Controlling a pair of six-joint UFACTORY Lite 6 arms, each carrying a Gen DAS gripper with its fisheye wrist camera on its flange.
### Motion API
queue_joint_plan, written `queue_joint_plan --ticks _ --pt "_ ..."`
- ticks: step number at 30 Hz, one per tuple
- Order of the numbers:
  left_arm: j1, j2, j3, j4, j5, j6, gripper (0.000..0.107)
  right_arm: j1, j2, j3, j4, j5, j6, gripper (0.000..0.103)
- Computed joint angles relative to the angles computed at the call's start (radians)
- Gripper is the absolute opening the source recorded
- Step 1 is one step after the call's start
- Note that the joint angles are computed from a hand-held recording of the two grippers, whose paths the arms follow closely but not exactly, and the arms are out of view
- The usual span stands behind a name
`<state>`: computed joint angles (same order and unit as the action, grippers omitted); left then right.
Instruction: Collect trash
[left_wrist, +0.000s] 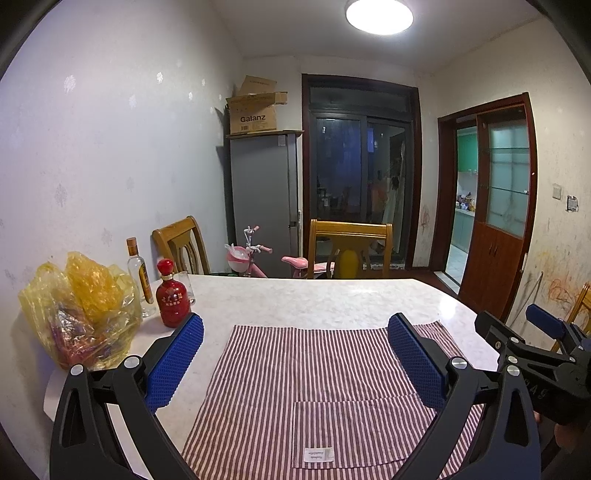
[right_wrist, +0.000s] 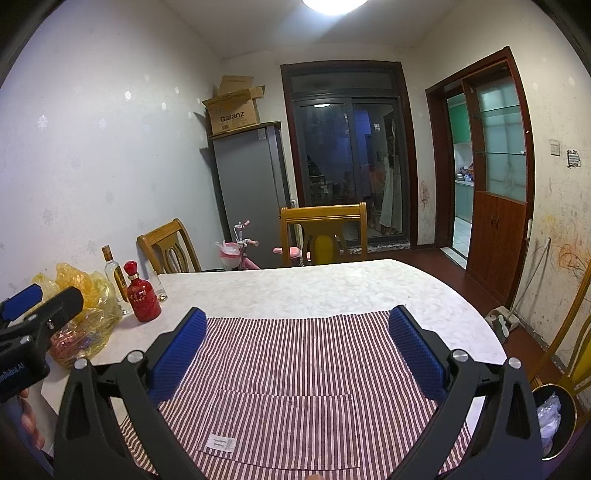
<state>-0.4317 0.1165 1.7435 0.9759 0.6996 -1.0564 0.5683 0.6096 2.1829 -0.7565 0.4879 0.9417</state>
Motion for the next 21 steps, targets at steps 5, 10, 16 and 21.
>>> queue_joint_plan --ticks 5,10,16,21 --pt "-0.001 -0.009 -0.006 0.026 -0.001 -0.030 0.097 0.003 0.009 0.016 0.004 0.007 -0.004 0.099" --pt "-0.010 -0.009 -0.002 0.025 0.006 -0.028 0.097 0.004 0.012 0.020 0.005 0.009 -0.006 0.099" --pt "-0.019 -0.011 0.007 0.054 0.021 -0.050 0.097 0.003 0.012 0.020 0.009 0.009 -0.010 0.099" --pt "-0.021 0.003 0.032 0.023 0.023 -0.016 0.097 0.007 0.014 0.027 0.009 0.014 -0.011 0.099"
